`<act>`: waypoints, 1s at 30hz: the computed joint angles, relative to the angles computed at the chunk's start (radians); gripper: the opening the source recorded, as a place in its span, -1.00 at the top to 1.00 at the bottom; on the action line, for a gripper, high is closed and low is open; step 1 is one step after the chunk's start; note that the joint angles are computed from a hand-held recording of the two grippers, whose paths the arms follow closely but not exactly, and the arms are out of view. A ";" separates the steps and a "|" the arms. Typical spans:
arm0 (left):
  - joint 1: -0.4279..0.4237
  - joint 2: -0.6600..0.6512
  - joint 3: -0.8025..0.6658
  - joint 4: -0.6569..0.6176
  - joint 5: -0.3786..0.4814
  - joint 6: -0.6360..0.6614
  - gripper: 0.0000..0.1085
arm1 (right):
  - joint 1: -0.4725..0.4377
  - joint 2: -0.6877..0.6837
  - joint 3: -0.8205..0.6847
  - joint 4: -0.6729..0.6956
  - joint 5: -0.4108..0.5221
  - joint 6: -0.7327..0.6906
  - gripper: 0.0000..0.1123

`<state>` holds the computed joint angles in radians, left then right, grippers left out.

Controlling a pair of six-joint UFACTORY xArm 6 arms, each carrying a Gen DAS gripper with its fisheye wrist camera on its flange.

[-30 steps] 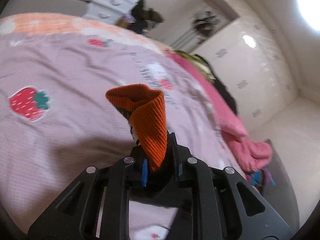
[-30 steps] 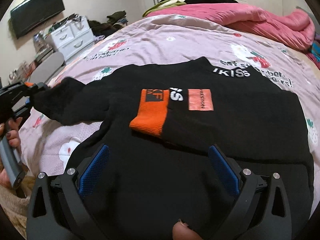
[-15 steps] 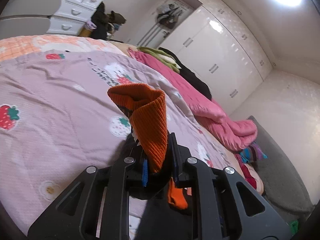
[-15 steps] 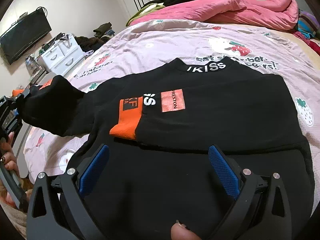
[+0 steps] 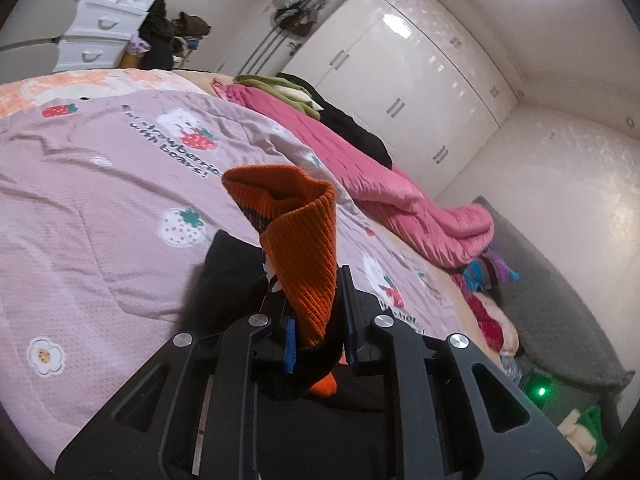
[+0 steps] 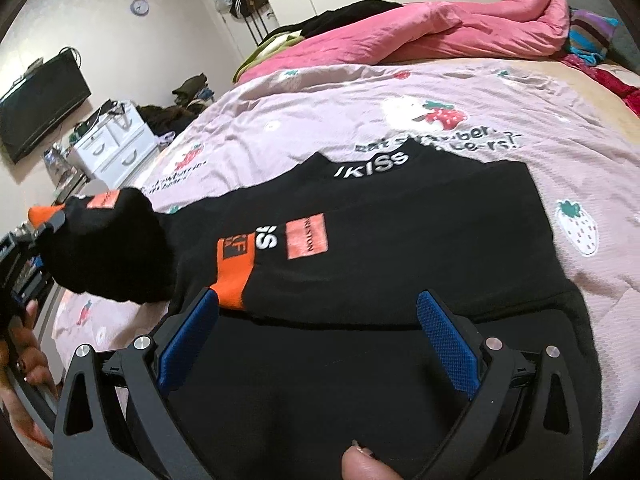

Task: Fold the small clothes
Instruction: 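Carry the sleeve across the shirt body toward the first folded cuff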

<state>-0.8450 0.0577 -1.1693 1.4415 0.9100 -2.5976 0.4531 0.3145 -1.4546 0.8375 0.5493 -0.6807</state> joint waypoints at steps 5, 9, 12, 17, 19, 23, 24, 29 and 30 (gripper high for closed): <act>0.016 0.049 -0.060 0.001 -0.048 0.057 0.82 | -0.026 -0.003 -0.008 0.028 -0.004 -0.003 -0.76; 0.029 0.090 -0.111 0.000 -0.096 0.094 0.82 | -0.054 0.000 -0.018 0.043 -0.003 0.007 -0.76; 0.037 0.125 -0.158 -0.021 -0.124 0.153 0.82 | -0.076 0.005 -0.025 0.049 -0.006 0.019 -0.76; 0.050 0.173 -0.221 -0.054 -0.167 0.225 0.82 | -0.113 0.016 -0.047 0.073 0.003 0.031 -0.76; 0.057 0.194 -0.248 -0.069 -0.187 0.254 0.82 | -0.124 0.019 -0.051 0.078 0.007 0.039 -0.76; 0.073 0.239 -0.306 -0.102 -0.227 0.316 0.82 | -0.143 0.031 -0.066 0.077 0.010 0.058 -0.76; 0.080 0.256 -0.325 -0.112 -0.246 0.336 0.82 | -0.148 0.032 -0.068 0.082 0.009 0.061 -0.76; 0.102 0.335 -0.415 -0.168 -0.318 0.419 0.82 | -0.160 0.039 -0.077 0.083 0.011 0.077 -0.76; 0.107 0.353 -0.432 -0.183 -0.335 0.437 0.82 | -0.163 0.041 -0.080 0.085 0.013 0.079 -0.76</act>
